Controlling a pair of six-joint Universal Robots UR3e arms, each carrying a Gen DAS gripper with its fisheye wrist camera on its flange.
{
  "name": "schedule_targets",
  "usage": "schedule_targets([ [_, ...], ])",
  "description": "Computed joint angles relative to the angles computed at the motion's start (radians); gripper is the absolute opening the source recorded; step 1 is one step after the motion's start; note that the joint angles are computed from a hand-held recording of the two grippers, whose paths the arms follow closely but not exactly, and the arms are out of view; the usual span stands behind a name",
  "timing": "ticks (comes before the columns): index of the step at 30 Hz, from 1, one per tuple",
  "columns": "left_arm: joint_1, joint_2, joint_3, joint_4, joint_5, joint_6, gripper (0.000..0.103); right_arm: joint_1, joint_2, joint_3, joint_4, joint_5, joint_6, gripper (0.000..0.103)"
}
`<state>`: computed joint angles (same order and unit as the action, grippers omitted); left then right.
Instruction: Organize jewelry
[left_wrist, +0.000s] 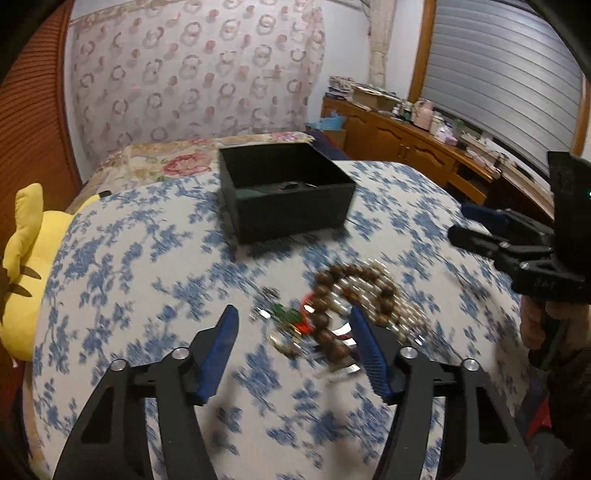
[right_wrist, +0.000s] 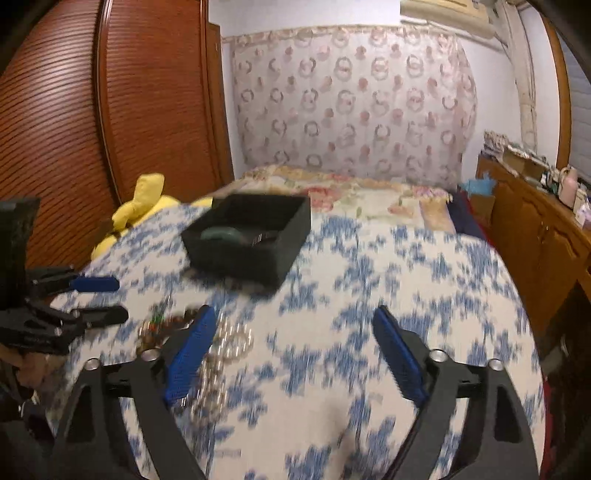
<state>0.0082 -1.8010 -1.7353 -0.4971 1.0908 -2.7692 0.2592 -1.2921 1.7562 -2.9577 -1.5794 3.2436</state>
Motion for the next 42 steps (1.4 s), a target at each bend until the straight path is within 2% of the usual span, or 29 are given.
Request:
schedule_targets([
  [2,-0.003,0.017,-0.026,-0.003,-0.018,0.011,0.052,0.010,-0.016,0.042,0.004,-0.001,0.009,0.078],
  [4,-0.013,0.027,-0.036,-0.024,-0.039,0.025,0.043,0.019,-0.029,0.074,0.014,-0.009,0.014,0.076],
  [8,-0.047,0.013,-0.018,-0.040,-0.035,0.041,0.035,0.027,-0.052,0.120,0.014,-0.004,0.024,0.076],
  [12,-0.070,-0.009,0.003,-0.058,-0.034,0.058,0.033,0.033,-0.059,0.148,0.003,0.000,0.027,0.076],
  [23,-0.128,-0.099,0.094,-0.074,0.052,0.067,0.031,0.030,-0.049,0.147,-0.001,0.014,0.022,0.076],
  [26,-0.116,-0.090,0.093,-0.088,0.033,0.074,0.012,0.030,-0.049,0.147,0.000,0.015,0.022,0.076],
  [39,-0.025,0.034,0.055,-0.081,-0.100,0.044,0.012,0.047,-0.028,0.106,0.027,0.007,0.009,0.076],
  [42,-0.002,0.055,0.051,-0.079,-0.125,0.033,0.012,0.057,-0.018,0.083,0.040,0.018,-0.002,0.072],
])
